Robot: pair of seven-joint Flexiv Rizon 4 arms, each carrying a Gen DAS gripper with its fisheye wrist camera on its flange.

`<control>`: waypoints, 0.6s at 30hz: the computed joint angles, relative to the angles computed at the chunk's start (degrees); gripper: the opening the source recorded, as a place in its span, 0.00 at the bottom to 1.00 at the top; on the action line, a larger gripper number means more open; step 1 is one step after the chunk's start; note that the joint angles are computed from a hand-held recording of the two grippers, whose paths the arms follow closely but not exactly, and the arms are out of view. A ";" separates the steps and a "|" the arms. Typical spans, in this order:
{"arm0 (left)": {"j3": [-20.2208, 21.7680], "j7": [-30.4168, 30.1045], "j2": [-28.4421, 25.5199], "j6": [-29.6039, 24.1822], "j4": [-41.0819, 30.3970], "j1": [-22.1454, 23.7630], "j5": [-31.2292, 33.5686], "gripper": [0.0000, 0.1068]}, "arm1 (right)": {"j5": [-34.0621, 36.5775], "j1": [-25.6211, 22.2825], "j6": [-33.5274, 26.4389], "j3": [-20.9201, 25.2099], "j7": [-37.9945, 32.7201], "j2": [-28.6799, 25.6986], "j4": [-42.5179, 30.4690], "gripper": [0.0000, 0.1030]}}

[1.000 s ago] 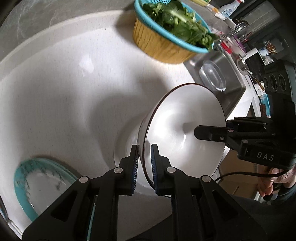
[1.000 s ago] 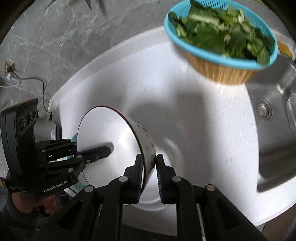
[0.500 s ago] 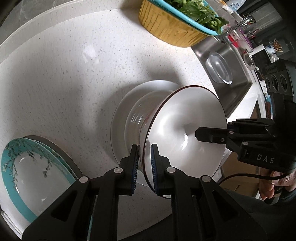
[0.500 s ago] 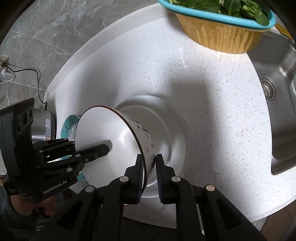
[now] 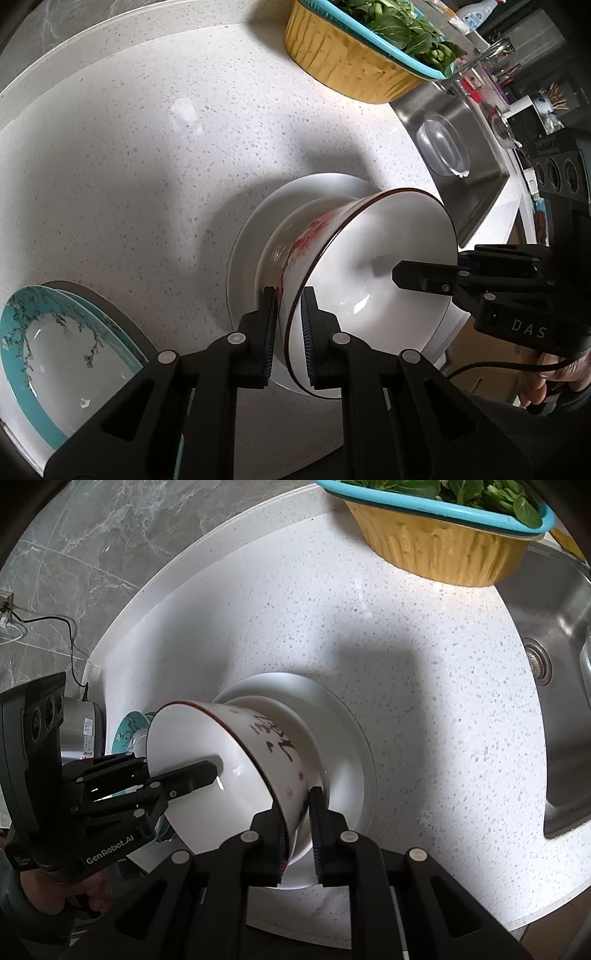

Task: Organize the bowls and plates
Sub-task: 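Lower the red-printed bowl into the nested white bowls with both tools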

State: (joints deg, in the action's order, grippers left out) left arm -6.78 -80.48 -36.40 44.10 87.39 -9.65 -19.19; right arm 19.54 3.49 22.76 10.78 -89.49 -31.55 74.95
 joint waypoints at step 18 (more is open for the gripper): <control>-0.52 -0.36 -0.81 -0.25 -0.30 0.36 -1.46 0.11 | -0.22 0.17 -1.62 -0.24 0.28 0.56 -0.58 0.20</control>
